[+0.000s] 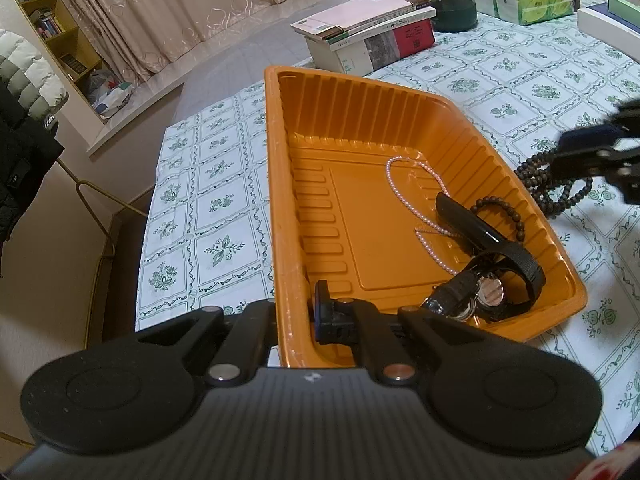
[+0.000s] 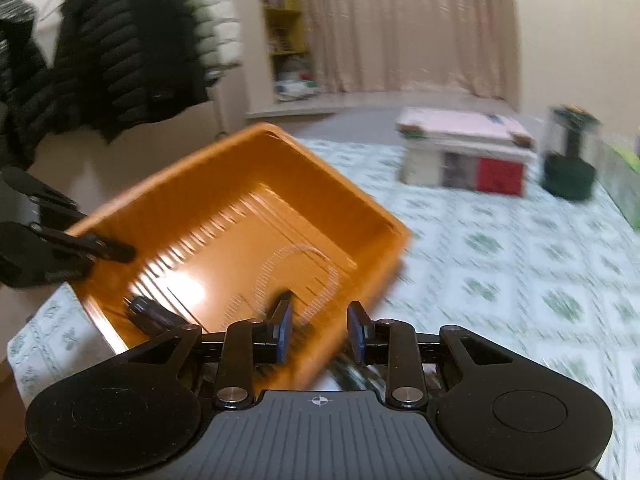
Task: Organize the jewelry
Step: 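Pinch the small pearl earring on the cloth with the right gripper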
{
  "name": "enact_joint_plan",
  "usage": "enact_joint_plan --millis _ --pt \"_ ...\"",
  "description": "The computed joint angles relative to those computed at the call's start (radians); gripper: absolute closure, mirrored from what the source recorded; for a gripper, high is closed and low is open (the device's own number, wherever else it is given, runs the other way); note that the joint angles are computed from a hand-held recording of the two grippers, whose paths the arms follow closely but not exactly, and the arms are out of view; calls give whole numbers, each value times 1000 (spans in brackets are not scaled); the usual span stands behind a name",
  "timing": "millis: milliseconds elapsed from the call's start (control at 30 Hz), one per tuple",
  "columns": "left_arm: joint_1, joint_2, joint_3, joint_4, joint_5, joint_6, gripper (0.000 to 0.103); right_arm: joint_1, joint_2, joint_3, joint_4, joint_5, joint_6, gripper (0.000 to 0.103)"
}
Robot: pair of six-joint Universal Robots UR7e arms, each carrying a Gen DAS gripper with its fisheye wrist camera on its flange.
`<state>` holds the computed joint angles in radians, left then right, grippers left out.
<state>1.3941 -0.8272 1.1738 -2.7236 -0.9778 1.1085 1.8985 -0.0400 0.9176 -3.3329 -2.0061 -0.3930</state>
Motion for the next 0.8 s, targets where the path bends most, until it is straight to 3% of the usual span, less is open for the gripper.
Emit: enact_joint_plan --millis 333,500,800 --pt "0 0 0 -1 -1 0 100 -27 -124 287 -173 -161 121 72" --pt "0 -2 2 0 -1 -2 100 -33 -137 314 -202 -223 132 72" --pt "-2 -7 11 -3 3 -2 100 -42 -131 306 -232 -262 103 72"
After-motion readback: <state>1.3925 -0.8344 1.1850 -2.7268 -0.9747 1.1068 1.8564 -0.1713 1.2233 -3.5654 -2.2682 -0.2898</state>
